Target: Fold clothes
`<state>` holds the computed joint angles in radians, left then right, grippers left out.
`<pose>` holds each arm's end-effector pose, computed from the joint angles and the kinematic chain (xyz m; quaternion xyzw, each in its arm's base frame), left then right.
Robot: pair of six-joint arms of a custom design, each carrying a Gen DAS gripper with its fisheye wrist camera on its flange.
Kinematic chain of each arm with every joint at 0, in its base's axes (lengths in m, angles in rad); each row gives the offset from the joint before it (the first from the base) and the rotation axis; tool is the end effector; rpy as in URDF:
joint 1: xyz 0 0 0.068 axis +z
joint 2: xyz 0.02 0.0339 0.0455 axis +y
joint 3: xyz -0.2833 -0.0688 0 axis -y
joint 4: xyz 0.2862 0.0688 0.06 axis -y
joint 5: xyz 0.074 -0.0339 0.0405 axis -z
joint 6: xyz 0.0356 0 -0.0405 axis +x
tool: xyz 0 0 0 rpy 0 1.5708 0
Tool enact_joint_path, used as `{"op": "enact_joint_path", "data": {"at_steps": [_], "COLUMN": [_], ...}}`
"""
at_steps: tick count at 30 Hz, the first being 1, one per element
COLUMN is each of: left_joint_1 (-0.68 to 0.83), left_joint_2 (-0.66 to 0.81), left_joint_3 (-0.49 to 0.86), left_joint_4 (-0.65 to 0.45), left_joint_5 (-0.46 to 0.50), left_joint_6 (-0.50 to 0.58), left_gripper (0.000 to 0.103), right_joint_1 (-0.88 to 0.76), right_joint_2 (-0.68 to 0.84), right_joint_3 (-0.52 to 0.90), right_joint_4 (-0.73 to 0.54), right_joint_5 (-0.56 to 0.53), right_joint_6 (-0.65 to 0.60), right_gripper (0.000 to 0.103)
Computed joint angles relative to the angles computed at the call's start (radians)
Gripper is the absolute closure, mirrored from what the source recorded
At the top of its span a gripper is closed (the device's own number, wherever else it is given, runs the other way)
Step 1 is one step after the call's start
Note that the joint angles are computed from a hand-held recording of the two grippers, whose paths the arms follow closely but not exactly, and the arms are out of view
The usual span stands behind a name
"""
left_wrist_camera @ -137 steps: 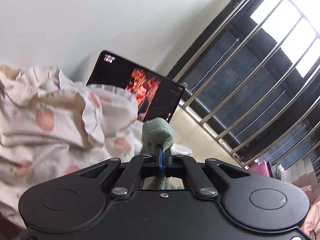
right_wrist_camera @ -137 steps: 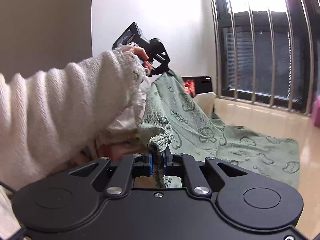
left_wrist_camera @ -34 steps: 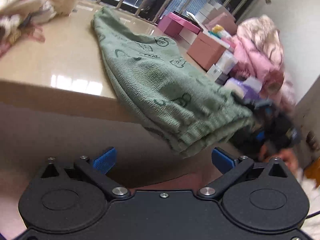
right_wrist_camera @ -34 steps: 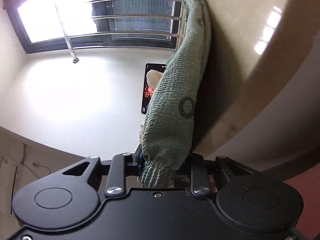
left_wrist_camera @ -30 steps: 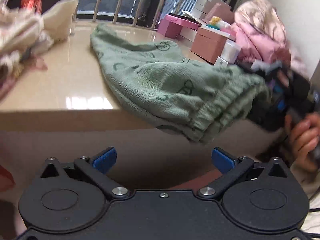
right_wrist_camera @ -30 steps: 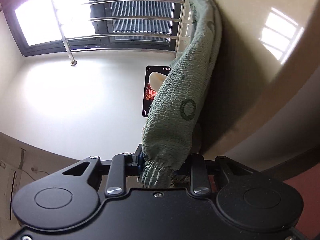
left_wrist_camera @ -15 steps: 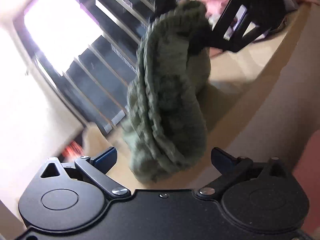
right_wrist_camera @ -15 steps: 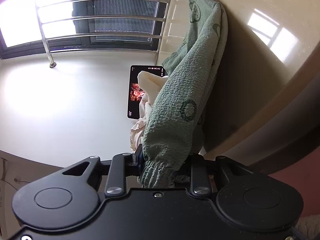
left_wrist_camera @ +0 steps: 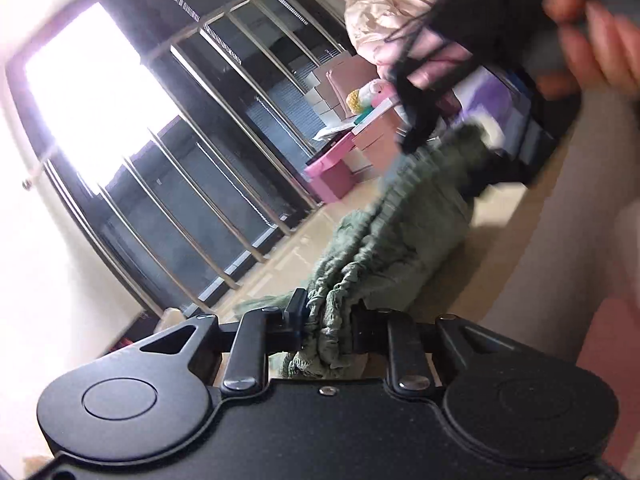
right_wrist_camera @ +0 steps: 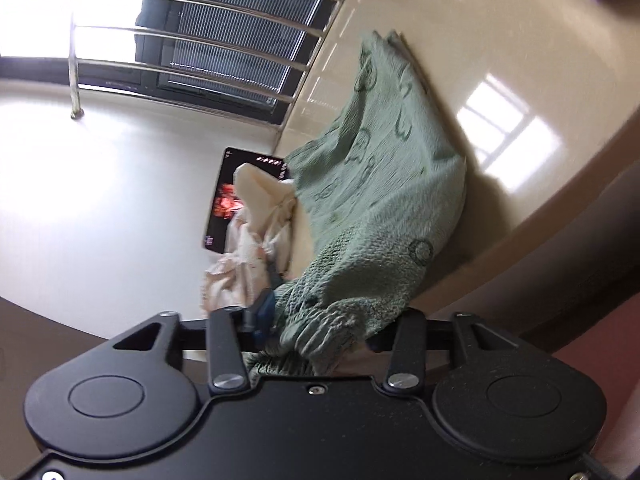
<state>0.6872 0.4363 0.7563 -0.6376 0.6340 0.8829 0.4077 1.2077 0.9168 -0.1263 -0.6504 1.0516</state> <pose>0.1012 0.0558 0.3481 0.2571 0.7481 0.2152 0.5726 0.2708 0.1405 0.3123 0.0860 0.8086 0.5441 0.2067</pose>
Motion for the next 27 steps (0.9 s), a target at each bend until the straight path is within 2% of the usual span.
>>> {"op": "enact_joint_path", "data": {"at_steps": [3, 4, 5, 8, 11, 13, 16, 18, 21, 24, 25, 27], "left_joint_1": [0.069, 0.064, 0.059, 0.031, 0.009, -0.007, -0.086, -0.115, -0.147, -0.151, -0.149, -0.142], "left_joint_2": [0.166, 0.217, 0.267, 0.377, 0.469, 0.520, 0.585, 0.615, 0.626, 0.635, 0.637, 0.634], "left_joint_3": [0.170, 0.219, 0.267, 0.366, 0.454, 0.507, 0.586, 0.629, 0.655, 0.676, 0.681, 0.682], "left_joint_4": [-0.163, -0.203, -0.241, -0.282, -0.319, -0.338, -0.341, -0.362, -0.384, -0.414, -0.421, -0.422], "left_joint_5": [0.119, 0.126, 0.133, 0.120, 0.113, 0.102, 0.030, 0.003, -0.030, -0.037, -0.038, -0.048], "left_joint_6": [-0.066, -0.091, -0.116, -0.187, -0.245, -0.278, -0.346, -0.366, -0.380, -0.389, -0.390, -0.388], "left_gripper": [0.082, 0.082, 0.083, 0.083, 0.083, 0.083, 0.083, 0.083, 0.083, 0.083, 0.083, 0.083], "right_joint_1": [0.012, 0.016, 0.021, 0.050, 0.127, 0.219, 0.373, 0.470, 0.564, 0.608, 0.613, 0.619], "right_joint_2": [-0.052, -0.070, -0.090, -0.156, -0.220, -0.246, -0.241, -0.185, -0.064, 0.061, 0.084, 0.095], "right_joint_3": [0.001, 0.003, 0.004, 0.004, -0.006, -0.023, -0.056, -0.074, -0.085, -0.068, -0.056, -0.023], "right_joint_4": [-0.028, -0.038, -0.052, -0.096, -0.135, -0.156, -0.130, -0.056, 0.127, 0.334, 0.363, 0.345], "right_joint_5": [0.041, 0.058, 0.086, 0.208, 0.404, 0.581, 0.858, 1.024, 1.228, 1.352, 1.355, 1.334], "right_joint_6": [-0.103, -0.140, -0.185, -0.341, -0.572, -0.775, -1.060, -1.245, -1.472, -1.668, -1.701, -1.706], "right_gripper": [0.029, 0.019, 0.014, 0.011, 0.006, 0.006, 0.006, 0.006, 0.006, 0.006, 0.007, 0.019]}}
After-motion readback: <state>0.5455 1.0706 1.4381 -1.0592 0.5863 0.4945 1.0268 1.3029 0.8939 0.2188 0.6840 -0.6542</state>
